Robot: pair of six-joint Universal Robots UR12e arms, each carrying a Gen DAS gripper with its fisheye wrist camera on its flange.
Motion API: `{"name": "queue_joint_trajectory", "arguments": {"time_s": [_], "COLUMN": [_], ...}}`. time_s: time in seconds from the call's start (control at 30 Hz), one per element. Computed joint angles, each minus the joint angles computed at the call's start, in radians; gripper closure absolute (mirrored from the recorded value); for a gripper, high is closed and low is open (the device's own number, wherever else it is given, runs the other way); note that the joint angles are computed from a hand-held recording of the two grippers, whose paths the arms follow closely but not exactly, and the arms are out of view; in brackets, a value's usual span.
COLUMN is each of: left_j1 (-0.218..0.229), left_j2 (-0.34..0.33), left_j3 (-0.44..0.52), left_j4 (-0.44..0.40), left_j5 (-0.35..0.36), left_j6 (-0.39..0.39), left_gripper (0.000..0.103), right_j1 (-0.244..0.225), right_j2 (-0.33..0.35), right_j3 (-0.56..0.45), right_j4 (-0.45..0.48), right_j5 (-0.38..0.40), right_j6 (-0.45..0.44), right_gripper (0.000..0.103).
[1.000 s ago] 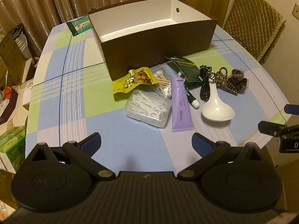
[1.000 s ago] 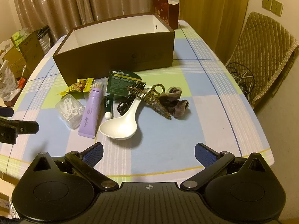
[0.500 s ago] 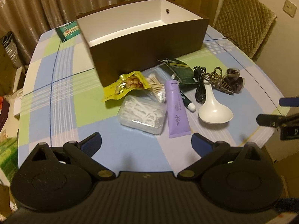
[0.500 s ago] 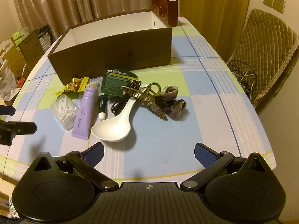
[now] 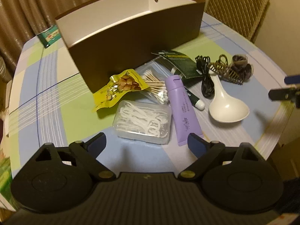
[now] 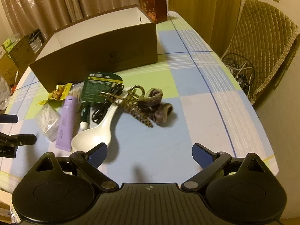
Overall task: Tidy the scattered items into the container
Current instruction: 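Move both tools toward the scattered items in front of the box, then grasp the brown hair tie with the right gripper while the left grasps the floss case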
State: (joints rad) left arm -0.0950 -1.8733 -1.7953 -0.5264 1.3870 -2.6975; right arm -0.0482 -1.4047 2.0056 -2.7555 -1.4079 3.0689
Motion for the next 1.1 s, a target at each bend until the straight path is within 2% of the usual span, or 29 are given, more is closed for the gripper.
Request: {"name": "queue_joint_trajectory", "arguments": {"time_s": [0.27, 0.4, 0.6, 0.9, 1.1], "left_j1": [-0.005, -0.008, -0.006, 0.004, 0.013], "left_j2": [-0.055, -0.079, -0.105, -0.103, -0.074], "left_j3": [0.062, 0.091, 0.122, 0.110, 0.076], "left_j4": [-0.061, -0.093, -0.130, -0.118, -0.105], "left_j5": [0.006, 0.005, -0.017, -0.046, -0.031], "left_j6": [0.065, 0.091, 0.112, 0.097, 0.043], "left_gripper": [0.015, 0.021, 0.020, 0.021, 0.021], "right_j1": [-0.022, -0.031, -0.041, -0.041, -0.039], "right_j2": [0.030, 0.041, 0.050, 0.071, 0.090], "right_j3": [-0.028, -0.040, -0.055, -0.079, -0.088], "right_j4": [0.016, 0.022, 0.035, 0.048, -0.005], "right_j5": [0.009, 0.007, 0.009, 0.046, 0.068], "right_j6": [0.018, 0.032, 0.037, 0.019, 0.031], "right_gripper": [0.008, 0.008, 0.008, 0.008, 0.010]}}
